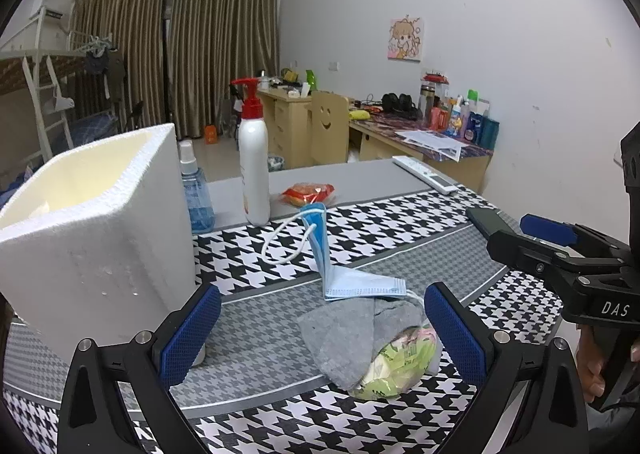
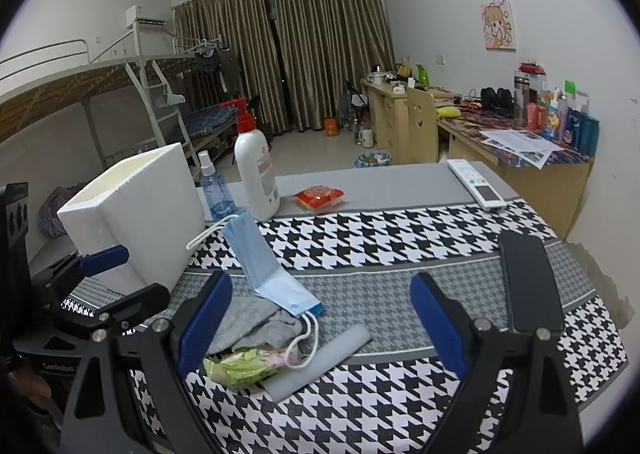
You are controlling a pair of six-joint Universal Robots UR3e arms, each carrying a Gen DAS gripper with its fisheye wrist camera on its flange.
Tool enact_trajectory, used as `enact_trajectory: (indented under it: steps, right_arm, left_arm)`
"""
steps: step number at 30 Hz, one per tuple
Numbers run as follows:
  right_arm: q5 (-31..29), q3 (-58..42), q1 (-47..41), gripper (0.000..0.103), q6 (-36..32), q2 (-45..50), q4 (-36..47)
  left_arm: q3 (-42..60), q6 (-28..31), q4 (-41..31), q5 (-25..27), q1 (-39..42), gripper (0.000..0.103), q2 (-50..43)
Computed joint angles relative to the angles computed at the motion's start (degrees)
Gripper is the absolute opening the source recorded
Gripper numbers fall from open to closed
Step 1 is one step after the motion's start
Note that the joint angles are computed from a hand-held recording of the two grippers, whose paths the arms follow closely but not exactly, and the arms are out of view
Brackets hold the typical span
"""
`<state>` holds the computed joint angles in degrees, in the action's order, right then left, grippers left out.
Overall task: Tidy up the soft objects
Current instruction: 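Approach the grey cloth and green bag with both tools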
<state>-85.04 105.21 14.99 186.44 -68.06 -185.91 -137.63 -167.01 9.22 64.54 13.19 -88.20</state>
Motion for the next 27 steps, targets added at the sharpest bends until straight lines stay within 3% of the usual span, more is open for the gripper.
enact_trajectory:
  steps: [27]
  right_arm:
    - [1.6, 0.2, -2.0, 0.093, -0.2, 2.9, 3.8]
  left_arm:
    - [5.8, 1.1, -3.9, 2.0, -3.4, 0.102, -9.4]
